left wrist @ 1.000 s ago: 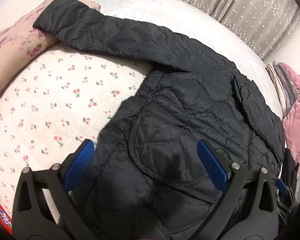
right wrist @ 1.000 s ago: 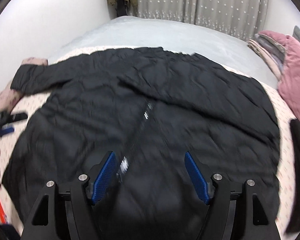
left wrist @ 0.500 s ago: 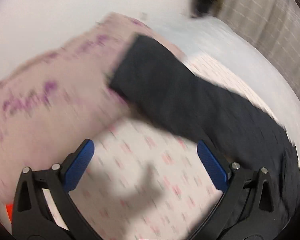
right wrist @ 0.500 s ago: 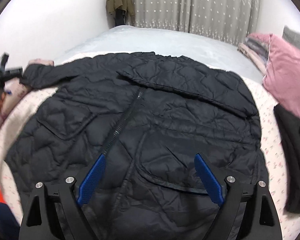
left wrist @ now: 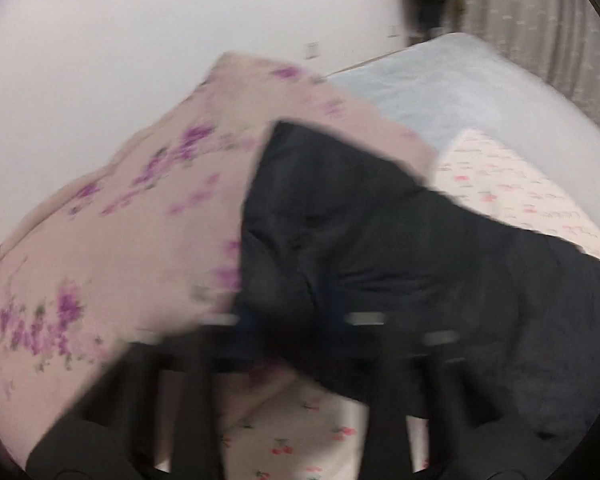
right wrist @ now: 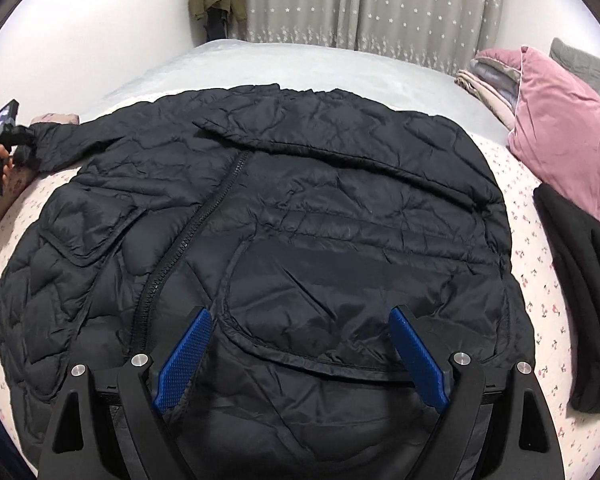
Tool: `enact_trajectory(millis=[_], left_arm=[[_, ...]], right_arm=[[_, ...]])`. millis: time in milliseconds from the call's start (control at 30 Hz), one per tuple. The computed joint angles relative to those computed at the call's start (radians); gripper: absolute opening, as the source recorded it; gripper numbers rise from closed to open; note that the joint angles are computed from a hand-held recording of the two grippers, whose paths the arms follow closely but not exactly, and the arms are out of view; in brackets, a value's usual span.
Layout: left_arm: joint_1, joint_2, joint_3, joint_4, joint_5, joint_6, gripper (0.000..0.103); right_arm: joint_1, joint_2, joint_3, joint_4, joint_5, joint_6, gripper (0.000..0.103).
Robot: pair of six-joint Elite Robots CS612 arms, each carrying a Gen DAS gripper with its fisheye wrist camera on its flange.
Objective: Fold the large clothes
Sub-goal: 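Grasp the other sleeve with the left tool and fold it over the jacket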
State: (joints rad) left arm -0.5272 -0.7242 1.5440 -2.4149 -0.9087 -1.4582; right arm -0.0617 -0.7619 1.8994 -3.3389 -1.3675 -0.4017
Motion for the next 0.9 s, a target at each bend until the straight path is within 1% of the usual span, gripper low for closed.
enact_trajectory(millis=[33, 100, 167, 267, 367, 467, 567, 600, 667, 733, 800, 867, 900], left_arm=[[-0.004, -0.008, 0.016, -0.057, -0.002, -0.002, 0.012], [-0.018, -0.029, 0.042, -0.15, 0.023, 0.014, 0.012], [-0.032, -0.043, 0.047, -0.185, 0.053, 0.033, 0.012], [-0.06, -0.064, 0.041, -0.235, 0.09, 0.089, 0.012], [-0.094, -0.067, 0.015, -0.329, 0.123, 0.179, 0.012], [-0.123, -0.051, -0.027, -0.43, 0.12, 0.265, 0.012], [-0.156, -0.008, -0.104, -0.535, 0.084, 0.374, 0.012], [-0.163, 0.005, -0.126, -0.558, 0.068, 0.401, 0.012], [-0.182, 0.052, -0.201, -0.592, 0.02, 0.466, 0.012], [-0.197, 0.1, -0.28, -0.587, -0.023, 0.507, 0.012], [-0.209, 0.154, -0.373, -0.557, -0.064, 0.539, 0.012], [-0.214, 0.199, -0.449, -0.531, -0.105, 0.542, 0.012], [-0.215, 0.235, -0.507, -0.512, -0.147, 0.535, 0.012]], right_arm=[[-0.001, -0.001, 0.0, -0.004, -0.002, 0.0, 0.091], [-0.003, -0.002, 0.0, -0.016, -0.007, 0.005, 0.091], [-0.007, -0.005, 0.002, -0.031, -0.007, 0.017, 0.091], [-0.021, -0.013, 0.005, -0.037, 0.013, 0.039, 0.091], [-0.033, -0.02, 0.002, -0.024, 0.027, 0.069, 0.091], [-0.048, -0.026, -0.005, -0.002, 0.043, 0.112, 0.091], [-0.063, -0.03, -0.011, 0.008, 0.046, 0.15, 0.091], [-0.068, -0.03, -0.013, 0.01, 0.045, 0.16, 0.091], [-0.079, -0.033, -0.016, 0.019, 0.053, 0.183, 0.091], [-0.089, -0.039, -0.015, 0.029, 0.07, 0.205, 0.091], [-0.095, -0.042, -0.017, 0.039, 0.076, 0.217, 0.091], [-0.098, -0.043, -0.019, 0.048, 0.078, 0.226, 0.091], [-0.1, -0.043, -0.022, 0.053, 0.079, 0.229, 0.091]])
